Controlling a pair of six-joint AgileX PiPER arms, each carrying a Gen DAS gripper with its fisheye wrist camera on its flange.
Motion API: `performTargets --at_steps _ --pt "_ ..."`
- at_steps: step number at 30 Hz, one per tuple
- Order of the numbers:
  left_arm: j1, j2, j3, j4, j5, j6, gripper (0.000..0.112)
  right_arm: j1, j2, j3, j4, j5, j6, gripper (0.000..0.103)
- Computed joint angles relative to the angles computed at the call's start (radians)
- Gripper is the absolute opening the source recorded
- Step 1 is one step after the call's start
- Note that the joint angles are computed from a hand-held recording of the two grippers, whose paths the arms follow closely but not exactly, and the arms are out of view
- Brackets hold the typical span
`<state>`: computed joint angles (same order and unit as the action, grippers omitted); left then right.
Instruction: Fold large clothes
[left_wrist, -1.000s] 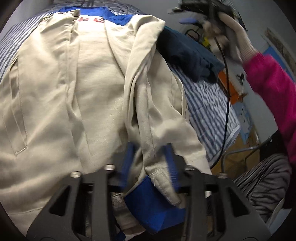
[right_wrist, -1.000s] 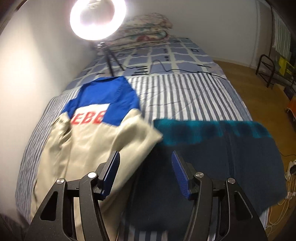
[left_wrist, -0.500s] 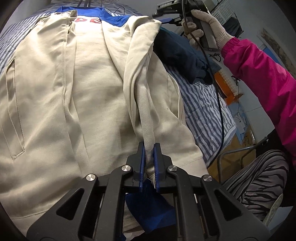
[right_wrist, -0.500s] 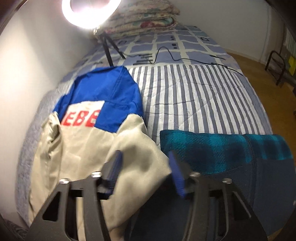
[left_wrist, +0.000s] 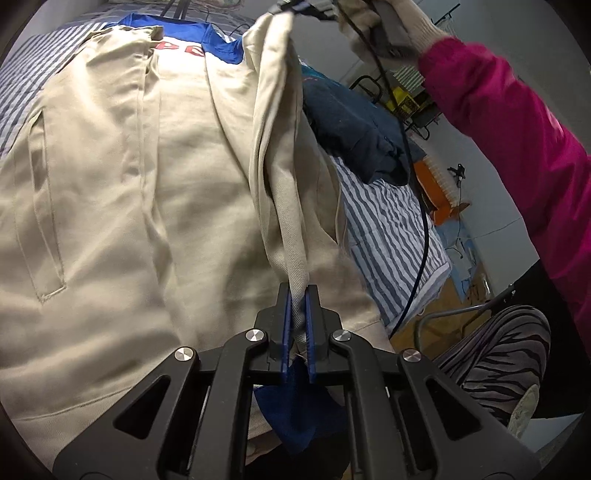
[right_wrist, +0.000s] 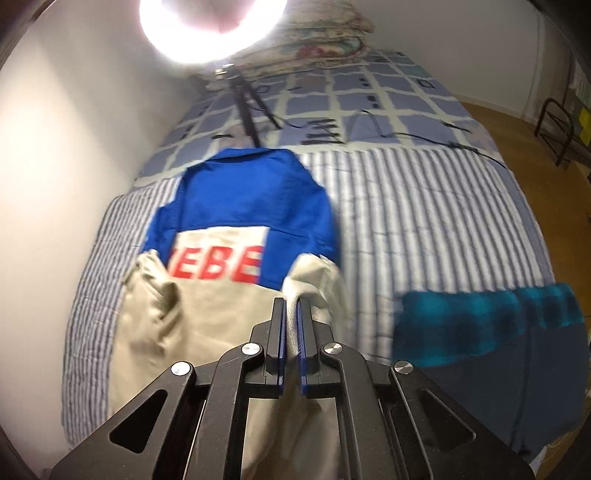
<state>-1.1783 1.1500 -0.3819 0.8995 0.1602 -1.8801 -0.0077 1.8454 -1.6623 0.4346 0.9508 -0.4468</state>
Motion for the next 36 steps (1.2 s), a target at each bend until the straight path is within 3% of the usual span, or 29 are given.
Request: performTargets --at_steps 8,12,16,18,21,25,29,31,33,36 --pt "0.069 -0.035 0.061 -0.193 -0.036 0.181 0.004 0.264 0.196 -0.150 -0.219 -0.067 0.204 0.004" --pt "0.072 -0.039 0.067 -0.208 -0.031 0.196 0.004 0.323 0.298 -0.188 -0.273 -0.099 0.260 0.004" --pt "0.040 -0.005 0.041 -0.137 -0.002 0.106 0.004 0.346 0.351 -0.179 -0.288 -0.146 0.267 0.005" --pt "0.011 -0.007 0.027 -0.107 0.028 0.065 0.004 0.326 0.320 -0.144 -0.226 -0.163 0.201 0.006" --pt "-0.052 -0.017 0.013 -0.030 0.088 -0.039 0.004 0.225 0.213 -0.059 0.011 -0.139 0.037 0.007" --pt "-0.110 -0.052 0.007 0.002 0.156 -0.107 0.004 0.071 -0.011 0.162 0.192 -0.116 -0.164 0.007" --pt "-0.186 -0.073 -0.011 0.009 0.240 -0.136 0.004 -0.036 -0.192 0.404 0.260 -0.058 -0.344 0.007" --pt "-0.196 -0.061 -0.020 0.012 0.245 -0.137 0.004 -0.047 -0.234 0.487 0.264 -0.054 -0.387 0.007" --pt "-0.180 -0.078 0.011 0.030 0.221 -0.166 0.004 -0.027 -0.261 0.573 0.261 -0.081 -0.423 0.007" --pt "-0.169 -0.072 0.023 0.029 0.216 -0.166 0.004 0.092 -0.261 0.651 0.180 -0.205 -0.384 0.007"
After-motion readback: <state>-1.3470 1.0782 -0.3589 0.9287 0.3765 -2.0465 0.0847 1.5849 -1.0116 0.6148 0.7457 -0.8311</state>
